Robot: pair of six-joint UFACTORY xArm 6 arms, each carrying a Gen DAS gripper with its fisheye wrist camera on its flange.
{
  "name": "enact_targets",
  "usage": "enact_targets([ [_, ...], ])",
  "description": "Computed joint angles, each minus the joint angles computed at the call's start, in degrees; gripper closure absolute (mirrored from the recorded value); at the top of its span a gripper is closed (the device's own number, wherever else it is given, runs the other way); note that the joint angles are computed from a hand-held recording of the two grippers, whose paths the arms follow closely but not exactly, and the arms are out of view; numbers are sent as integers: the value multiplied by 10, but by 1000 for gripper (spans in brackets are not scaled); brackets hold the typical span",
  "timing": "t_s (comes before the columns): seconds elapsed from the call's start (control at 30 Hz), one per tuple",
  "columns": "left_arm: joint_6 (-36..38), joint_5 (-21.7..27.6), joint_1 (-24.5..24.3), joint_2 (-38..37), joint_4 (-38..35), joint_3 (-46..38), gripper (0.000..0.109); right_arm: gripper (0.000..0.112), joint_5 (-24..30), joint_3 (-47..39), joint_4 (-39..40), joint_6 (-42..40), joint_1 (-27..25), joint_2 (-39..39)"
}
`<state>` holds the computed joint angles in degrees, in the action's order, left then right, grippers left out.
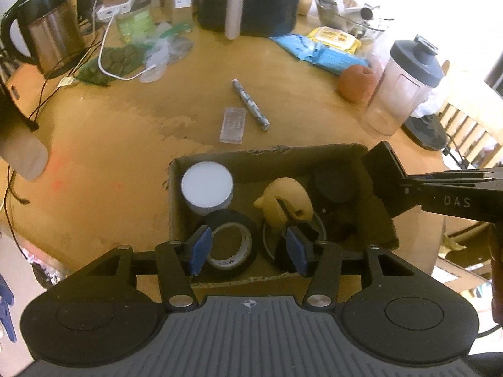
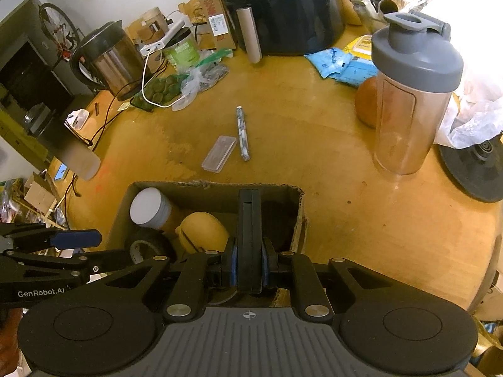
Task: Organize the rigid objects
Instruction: 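Lower the cylinder and black case into the box, opening both tools, then move both tools back over the table toward the pen and clear case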
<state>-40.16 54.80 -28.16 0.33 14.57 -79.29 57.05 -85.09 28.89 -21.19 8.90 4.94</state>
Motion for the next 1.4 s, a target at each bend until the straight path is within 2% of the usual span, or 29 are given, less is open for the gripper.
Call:
enact_targets([
  [0.47, -49, 6, 2, -35, 14, 37, 57, 95, 6, -14, 17, -34, 14, 3],
  [0.53, -54, 8, 2, -38, 15, 40, 57, 92, 7, -14, 12, -36, 18, 4],
  [0.6, -57, 8, 3, -44, 16, 47, 57, 65, 27, -25, -20, -30, 25, 14],
  [0.63, -58, 9, 3, -46, 16, 48, 57, 43, 40, -31, -40, -27, 29, 19],
  [0.67, -60, 10, 4, -47, 17, 49, 57, 29, 41, -26, -53, -28, 33, 17],
  [0.77, -62, 13, 5, -51, 17, 53, 57, 16, 37, -11, -71, -35, 42, 9],
  [1.03, -50, 10, 11, -51, 16, 54, 57, 9, 19, -1, -81, -24, 48, 2],
  [1.4, -15, 2, 24, -39, 7, 44, 57, 9, 3, -10, -104, 15, 53, 13],
])
